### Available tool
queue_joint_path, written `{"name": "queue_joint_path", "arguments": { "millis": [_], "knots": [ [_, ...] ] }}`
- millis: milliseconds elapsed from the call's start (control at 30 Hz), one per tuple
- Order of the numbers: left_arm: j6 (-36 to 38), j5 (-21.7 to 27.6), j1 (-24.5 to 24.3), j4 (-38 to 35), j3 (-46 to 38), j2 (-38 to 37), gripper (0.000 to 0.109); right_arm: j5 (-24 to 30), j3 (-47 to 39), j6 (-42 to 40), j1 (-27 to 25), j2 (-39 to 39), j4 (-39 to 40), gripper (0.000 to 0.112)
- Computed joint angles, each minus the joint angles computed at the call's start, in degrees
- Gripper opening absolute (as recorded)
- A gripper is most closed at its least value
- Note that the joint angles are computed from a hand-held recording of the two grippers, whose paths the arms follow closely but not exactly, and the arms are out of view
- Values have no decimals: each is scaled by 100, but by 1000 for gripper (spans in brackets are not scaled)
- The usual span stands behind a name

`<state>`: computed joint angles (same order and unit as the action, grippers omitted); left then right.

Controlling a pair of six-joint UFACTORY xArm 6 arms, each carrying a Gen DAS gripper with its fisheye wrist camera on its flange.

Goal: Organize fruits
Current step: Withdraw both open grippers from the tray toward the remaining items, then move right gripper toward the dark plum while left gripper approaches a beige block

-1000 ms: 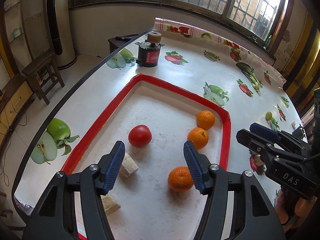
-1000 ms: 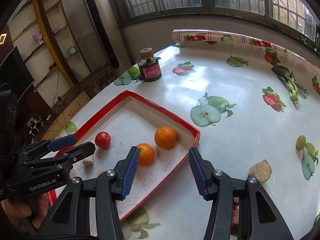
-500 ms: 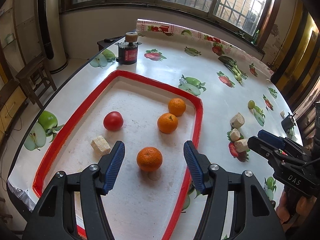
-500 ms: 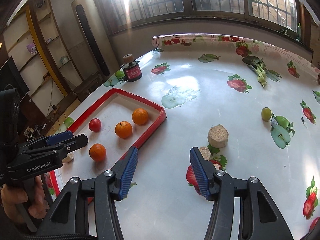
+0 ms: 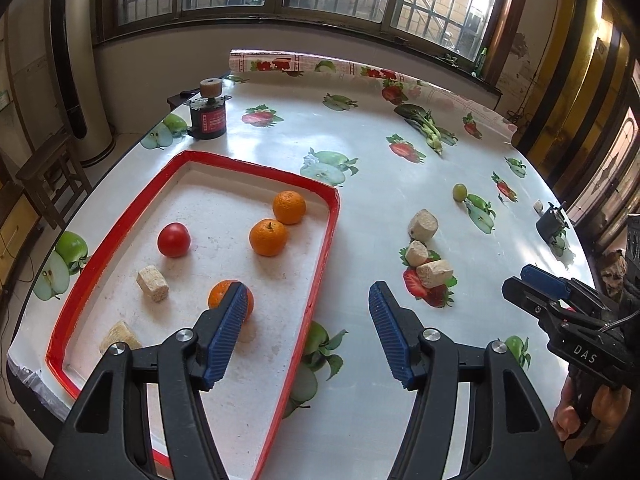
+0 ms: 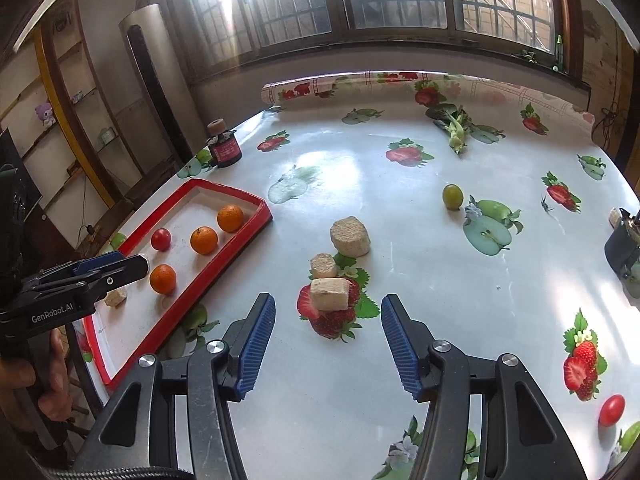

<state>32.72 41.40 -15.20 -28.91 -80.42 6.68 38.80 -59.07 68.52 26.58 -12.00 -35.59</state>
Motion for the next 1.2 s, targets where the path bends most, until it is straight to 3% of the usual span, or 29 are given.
{"name": "queue_joint_path", "arguments": {
  "millis": [333, 567, 667, 867, 1100, 1133, 1167, 1200],
  "knots": [
    [279, 76, -370, -105, 482, -400, 63, 637, 1232, 790, 194, -1427, -316, 58],
    [244, 110, -714, -56, 688, -449, 63, 1428, 1904, 1165, 642, -2344, -348, 58],
    [205, 153, -840, -61, 653, -371, 63, 1431, 2195, 1333, 826, -2635, -200, 58],
    [23, 110, -1128, 47, 342, 22, 62, 1208, 2254, 1244, 1299, -2277, 37, 58],
    [-535, 100, -1321, 383, -462, 847, 62, 1128, 1981, 1008, 1321, -1607, 2, 57],
    [-635, 126, -1346, 463, -605, 981, 62, 1130, 1962, 959, 1300, -1581, 11, 53],
    [-704, 152, -1373, 540, -735, 1108, 62, 1146, 1956, 937, 1285, -1579, -4, 39],
    [-745, 185, -1399, 609, -837, 1209, 62, 1158, 1947, 892, 1264, -1585, 28, 33]
  ]
}}
